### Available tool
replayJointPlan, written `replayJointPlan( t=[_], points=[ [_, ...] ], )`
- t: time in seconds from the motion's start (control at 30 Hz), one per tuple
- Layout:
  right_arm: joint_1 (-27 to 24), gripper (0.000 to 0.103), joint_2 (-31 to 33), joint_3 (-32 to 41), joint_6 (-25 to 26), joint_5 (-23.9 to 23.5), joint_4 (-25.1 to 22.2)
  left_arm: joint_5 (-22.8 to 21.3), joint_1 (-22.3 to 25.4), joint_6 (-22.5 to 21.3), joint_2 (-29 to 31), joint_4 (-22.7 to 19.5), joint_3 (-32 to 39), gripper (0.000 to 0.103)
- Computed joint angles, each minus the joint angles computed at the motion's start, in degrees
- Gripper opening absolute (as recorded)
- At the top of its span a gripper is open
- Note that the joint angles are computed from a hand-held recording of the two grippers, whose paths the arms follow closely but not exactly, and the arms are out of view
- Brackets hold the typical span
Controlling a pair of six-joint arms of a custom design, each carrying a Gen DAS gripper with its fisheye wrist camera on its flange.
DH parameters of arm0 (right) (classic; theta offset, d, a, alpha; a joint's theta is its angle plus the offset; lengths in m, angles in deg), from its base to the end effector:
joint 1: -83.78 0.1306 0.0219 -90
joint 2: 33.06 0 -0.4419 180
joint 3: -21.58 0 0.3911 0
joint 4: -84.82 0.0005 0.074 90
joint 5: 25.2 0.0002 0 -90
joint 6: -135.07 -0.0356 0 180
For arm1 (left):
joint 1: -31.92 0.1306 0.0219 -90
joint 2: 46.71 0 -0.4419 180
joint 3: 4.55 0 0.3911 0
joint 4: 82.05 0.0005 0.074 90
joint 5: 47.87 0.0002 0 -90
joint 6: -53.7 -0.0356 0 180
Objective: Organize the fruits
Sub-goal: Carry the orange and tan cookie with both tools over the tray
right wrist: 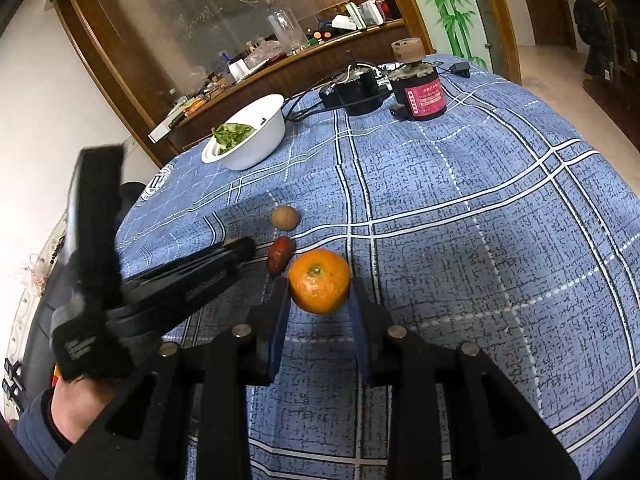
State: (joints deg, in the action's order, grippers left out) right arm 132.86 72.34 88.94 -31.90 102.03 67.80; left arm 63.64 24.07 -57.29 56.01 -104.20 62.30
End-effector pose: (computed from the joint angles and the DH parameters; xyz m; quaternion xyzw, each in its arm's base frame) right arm 0.3479 0.3677 0.2316 0.3109 0.8542 0.1154 0.4004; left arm 0.4862 -0.0807 0.2415 0.2850 0.9019 -0.1472 0.2894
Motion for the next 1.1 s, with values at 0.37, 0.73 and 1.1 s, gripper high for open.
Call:
replayJointPlan(
  t=[0.37,0.73,1.1],
  points=[
    [0.55,0.031,2.13,4.33,1.40,-1.47,-6.19,6.12,14.03,-9.69,-10.19,-8.69,-6.60,0.027],
    [8.99,0.031,6.74,16.27,3.41,0.19,-16.81,13.93,24.70,-22.03,-14.19,-17.64,-9.37,0.027],
    [14.85,0.031,11.68,26.46,6.09,2.19,-21.11,21.08,35.79,-26.42,-10.19,-24.56,-4.04,0.027]
  ],
)
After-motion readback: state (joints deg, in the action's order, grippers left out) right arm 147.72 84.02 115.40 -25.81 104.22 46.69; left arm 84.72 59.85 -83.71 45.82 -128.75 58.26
